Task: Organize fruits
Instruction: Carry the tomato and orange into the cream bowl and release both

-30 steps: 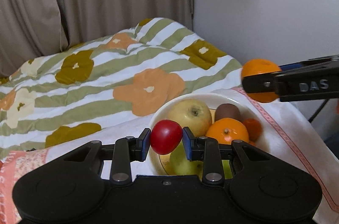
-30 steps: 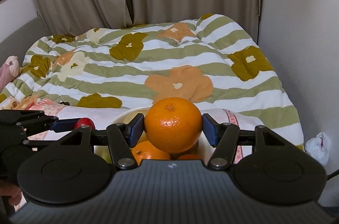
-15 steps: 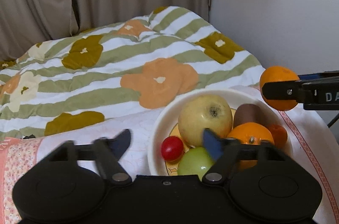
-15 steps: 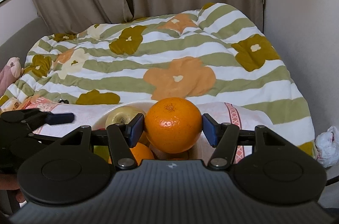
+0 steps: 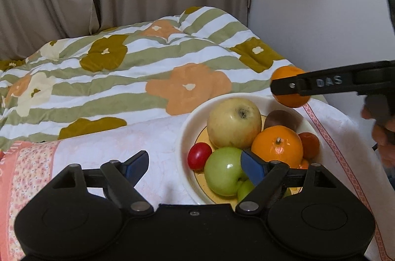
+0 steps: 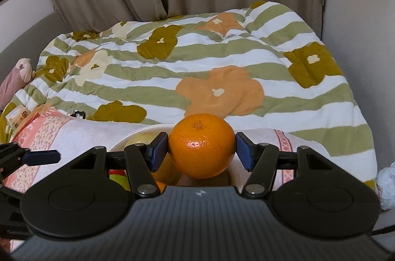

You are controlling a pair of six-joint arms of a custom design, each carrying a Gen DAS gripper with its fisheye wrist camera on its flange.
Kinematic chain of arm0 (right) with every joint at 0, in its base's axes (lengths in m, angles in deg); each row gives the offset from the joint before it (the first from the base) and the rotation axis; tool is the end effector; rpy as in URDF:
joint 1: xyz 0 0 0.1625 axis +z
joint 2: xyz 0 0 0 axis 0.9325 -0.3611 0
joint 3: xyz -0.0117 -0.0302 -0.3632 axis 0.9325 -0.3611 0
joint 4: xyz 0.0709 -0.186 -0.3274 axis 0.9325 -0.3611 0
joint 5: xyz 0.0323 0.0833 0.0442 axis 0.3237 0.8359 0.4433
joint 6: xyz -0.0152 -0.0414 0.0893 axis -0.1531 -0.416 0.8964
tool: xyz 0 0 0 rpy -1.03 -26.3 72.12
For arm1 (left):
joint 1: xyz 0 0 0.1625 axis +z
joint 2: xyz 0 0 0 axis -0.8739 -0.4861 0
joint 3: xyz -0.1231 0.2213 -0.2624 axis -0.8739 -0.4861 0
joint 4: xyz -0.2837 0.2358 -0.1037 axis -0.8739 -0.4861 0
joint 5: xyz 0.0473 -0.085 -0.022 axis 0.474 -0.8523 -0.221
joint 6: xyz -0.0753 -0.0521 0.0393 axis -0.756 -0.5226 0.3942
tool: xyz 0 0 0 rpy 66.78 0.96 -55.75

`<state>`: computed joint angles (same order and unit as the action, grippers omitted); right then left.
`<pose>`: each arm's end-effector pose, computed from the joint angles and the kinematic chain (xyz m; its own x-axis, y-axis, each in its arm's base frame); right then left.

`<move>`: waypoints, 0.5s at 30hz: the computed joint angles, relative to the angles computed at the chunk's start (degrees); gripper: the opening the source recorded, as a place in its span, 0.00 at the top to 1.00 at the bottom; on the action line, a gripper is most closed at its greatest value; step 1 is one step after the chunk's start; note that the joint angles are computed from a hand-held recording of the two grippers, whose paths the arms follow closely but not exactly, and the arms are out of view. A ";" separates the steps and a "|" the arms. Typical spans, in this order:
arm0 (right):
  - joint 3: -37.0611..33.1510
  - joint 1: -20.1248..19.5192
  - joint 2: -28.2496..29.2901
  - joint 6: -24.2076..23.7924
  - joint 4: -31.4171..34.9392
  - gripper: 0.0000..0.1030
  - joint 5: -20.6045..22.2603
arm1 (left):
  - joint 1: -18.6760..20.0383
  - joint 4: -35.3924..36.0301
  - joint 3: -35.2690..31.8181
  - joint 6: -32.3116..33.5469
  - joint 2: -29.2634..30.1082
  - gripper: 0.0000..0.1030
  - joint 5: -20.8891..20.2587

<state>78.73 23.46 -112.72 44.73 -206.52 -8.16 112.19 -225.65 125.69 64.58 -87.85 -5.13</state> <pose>0.1505 -0.7607 0.1183 -0.7120 -0.5299 0.4607 -0.6931 0.6352 -0.3407 -0.1972 -0.5983 0.1026 -0.6839 -0.0971 -0.7231 0.4477 0.7267 -0.5210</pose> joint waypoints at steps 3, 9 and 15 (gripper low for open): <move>-2.76 -0.38 1.79 -0.33 1.70 0.28 0.58 | -0.28 0.29 0.24 -0.59 0.01 0.17 0.92; -6.56 -1.23 4.35 -1.95 4.02 0.28 2.28 | -0.74 1.00 0.69 -2.71 0.16 0.17 2.74; -6.20 -2.16 3.91 -2.20 5.12 0.06 6.29 | -1.22 3.14 1.34 -5.61 -0.13 0.17 3.88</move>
